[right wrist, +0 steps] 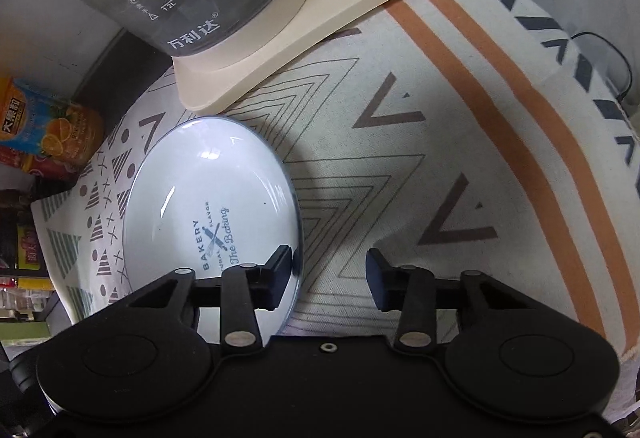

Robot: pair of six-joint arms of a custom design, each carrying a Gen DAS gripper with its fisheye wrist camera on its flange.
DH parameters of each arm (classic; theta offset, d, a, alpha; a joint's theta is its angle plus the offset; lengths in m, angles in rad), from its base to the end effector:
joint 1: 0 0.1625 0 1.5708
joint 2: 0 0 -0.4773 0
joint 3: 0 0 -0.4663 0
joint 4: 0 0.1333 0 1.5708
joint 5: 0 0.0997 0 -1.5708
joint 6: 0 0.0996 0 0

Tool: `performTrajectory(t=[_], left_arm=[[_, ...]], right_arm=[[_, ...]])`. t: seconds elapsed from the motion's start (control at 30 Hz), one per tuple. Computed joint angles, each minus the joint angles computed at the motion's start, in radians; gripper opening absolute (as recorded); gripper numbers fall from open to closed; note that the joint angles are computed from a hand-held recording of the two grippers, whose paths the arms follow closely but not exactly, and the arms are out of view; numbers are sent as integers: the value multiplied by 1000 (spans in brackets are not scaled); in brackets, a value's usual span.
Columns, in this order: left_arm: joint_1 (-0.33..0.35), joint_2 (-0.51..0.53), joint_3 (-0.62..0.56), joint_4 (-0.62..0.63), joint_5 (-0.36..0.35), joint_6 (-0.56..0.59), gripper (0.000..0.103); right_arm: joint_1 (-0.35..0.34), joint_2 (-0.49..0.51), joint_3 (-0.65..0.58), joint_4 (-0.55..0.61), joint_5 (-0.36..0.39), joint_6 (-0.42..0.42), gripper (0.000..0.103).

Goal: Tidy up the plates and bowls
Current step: 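Close both grippers on the rim of the BAKERY plate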

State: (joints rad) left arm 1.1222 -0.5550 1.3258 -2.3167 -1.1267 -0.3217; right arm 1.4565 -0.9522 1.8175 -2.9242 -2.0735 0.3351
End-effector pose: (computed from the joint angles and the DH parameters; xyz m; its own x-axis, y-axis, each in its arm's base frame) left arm -0.2046 -0.8311 -0.0033 -0.9046 0.0959 -0.4153 0.1555 0.9814 -0.1122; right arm 0.0040 -0.7132 0.1660 -0.7647 0.5949 0.2476 0.3730 0.7220 -0.5828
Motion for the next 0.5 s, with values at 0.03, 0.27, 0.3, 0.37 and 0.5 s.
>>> performTrajectory(t=[0.03, 0.27, 0.3, 0.37, 0.5], left_arm=[[0, 2, -2, 4, -3, -8, 17], [-2, 11, 4, -27, -10, -5, 15], [-3, 11, 9, -36, -7, -3, 15], [-6, 10, 15, -47, -3, 8, 14], [-7, -4, 33, -80, -7, 26, 13]], right_arm=[[0, 3, -5, 7, 1, -4, 38], [-1, 27, -43, 55, 19, -29, 30], [0, 30, -49, 62, 17, -37, 28], [-3, 31, -56, 67, 27, -40, 21], [-9, 30, -50, 39, 64, -35, 13]])
